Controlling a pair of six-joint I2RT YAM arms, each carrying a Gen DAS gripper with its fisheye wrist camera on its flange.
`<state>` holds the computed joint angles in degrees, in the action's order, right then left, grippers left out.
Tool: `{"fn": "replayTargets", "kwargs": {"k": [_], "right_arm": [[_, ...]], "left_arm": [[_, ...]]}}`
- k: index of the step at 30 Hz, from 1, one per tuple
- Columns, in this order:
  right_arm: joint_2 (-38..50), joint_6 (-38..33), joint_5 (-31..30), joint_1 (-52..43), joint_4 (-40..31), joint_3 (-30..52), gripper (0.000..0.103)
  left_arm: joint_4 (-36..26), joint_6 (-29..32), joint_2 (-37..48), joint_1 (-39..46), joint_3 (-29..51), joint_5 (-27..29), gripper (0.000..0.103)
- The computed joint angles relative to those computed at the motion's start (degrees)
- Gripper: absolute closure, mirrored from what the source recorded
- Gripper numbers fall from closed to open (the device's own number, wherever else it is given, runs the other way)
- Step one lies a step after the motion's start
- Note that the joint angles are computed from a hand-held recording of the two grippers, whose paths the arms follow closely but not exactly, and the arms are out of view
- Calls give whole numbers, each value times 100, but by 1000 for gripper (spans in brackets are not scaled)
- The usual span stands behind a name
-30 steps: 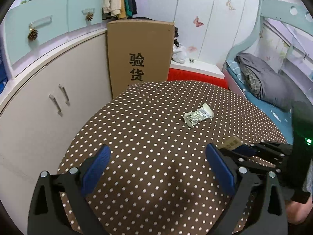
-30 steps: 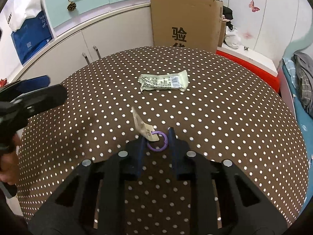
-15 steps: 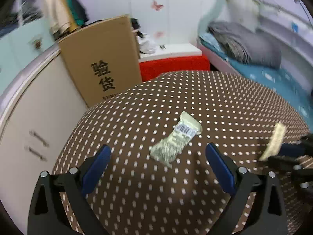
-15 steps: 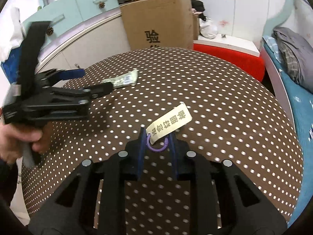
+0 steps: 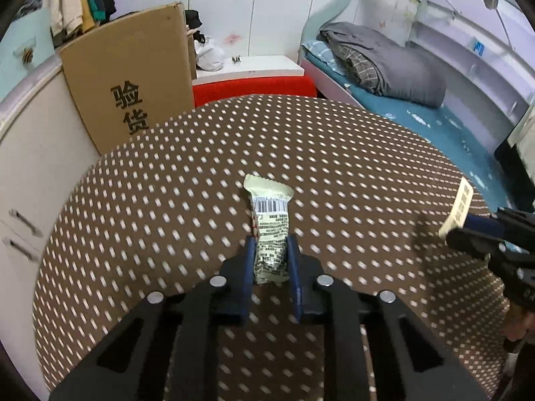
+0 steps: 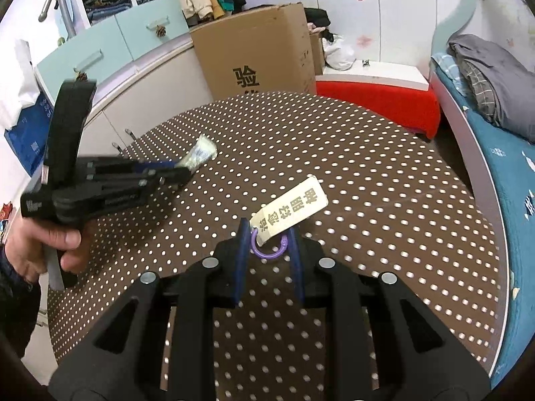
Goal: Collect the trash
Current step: 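Carry the tag and wrapper to the wastebasket and open both grippers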
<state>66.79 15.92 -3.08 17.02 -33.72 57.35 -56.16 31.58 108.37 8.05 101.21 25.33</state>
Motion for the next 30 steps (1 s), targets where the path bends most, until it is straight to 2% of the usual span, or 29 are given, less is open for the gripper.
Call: {"fn": "replayTargets", "kwargs": {"k": [3, 10, 14, 18, 19, 22, 25, 27, 30], "right_arm": [[-380, -42, -55, -167, -147, -108, 80], [-1214, -419, -487, -1168, -632, -144, 80], [-1548, -878, -962, -2155, -994, 34, 80], [-1714, -1496, -1823, -3626, -1389, 313, 80], [-1694, -1618, -1983, -3920, -1447, 386, 80], [-1504, -2200, -3015, -5486, -1767, 651, 80], [-1218, -2621, -3673, -6627, -1962, 753, 80], [-1024, -2838, -3948, -7147, -2045, 733, 80], [-577, -3129, -4008, -7692, -2063, 546, 80]], "left_arm": [[170, -196, -525, 55, -651, 143, 86], [187, -478, -1613, 8, -1344, 553, 86], [219, -745, -2145, -275, -1511, 658, 86], [195, -1179, -2428, -725, -1393, 754, 86], [226, -1328, -2488, -886, -1359, 755, 86], [364, -1740, -2626, -1418, -1309, 613, 86], [485, -2101, -2667, -2079, -1236, 385, 86], [530, -2289, -2638, -2527, -1180, 226, 86], [626, -2476, -2540, -3086, -1130, -12, 86]]}}
